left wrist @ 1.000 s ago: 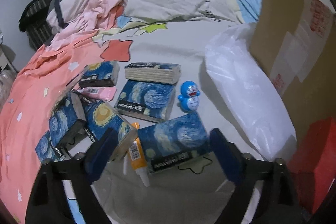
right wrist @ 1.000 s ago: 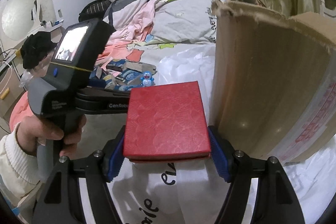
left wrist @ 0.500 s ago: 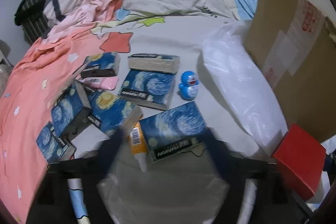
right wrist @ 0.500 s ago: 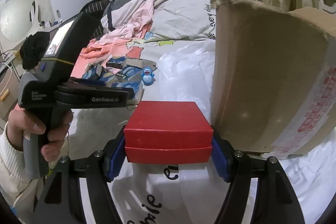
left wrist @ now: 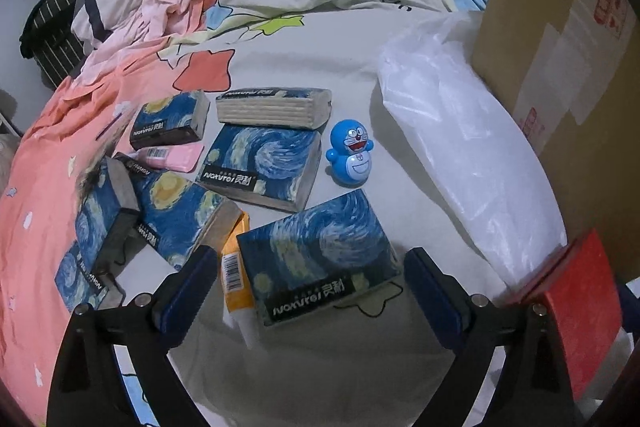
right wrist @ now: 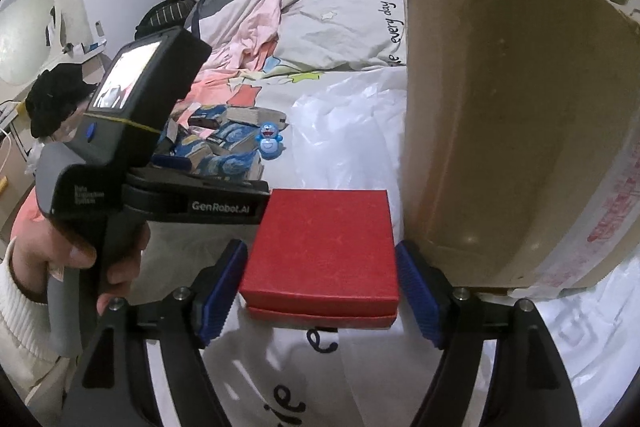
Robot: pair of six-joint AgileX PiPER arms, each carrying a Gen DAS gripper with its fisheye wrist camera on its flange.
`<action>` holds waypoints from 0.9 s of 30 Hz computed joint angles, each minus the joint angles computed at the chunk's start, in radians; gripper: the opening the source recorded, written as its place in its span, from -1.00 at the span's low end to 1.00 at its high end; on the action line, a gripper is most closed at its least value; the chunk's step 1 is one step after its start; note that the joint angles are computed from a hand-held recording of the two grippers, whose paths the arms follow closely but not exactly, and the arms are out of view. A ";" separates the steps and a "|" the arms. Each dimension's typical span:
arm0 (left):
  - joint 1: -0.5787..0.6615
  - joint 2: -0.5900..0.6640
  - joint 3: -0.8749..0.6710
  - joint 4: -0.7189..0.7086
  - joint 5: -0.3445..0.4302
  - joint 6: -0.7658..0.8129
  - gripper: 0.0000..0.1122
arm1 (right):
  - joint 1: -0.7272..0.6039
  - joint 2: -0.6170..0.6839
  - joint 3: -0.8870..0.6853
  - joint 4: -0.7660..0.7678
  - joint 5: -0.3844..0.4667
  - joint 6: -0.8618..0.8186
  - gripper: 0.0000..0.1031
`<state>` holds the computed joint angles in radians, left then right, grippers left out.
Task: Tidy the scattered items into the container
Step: 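Grasp a Starry Night tissue pack with the left gripper and lift it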
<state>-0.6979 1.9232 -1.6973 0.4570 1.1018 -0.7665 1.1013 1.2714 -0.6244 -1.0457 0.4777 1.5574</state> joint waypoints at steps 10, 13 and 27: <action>0.004 -0.042 0.012 -0.053 -0.008 0.057 0.24 | -0.038 0.049 -0.030 0.048 -0.038 -0.062 0.35; -0.011 -0.058 0.018 -0.029 0.004 0.047 0.24 | -0.035 0.011 -0.010 0.083 -0.048 -0.089 0.33; -0.140 -0.236 0.058 0.086 0.095 -0.011 0.24 | 0.221 -0.182 -0.008 0.045 0.242 -0.018 0.32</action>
<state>-0.8375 1.6868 -1.6390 0.5432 1.1970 -0.7770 1.3226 1.0892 -0.6327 -1.0007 0.7197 1.5396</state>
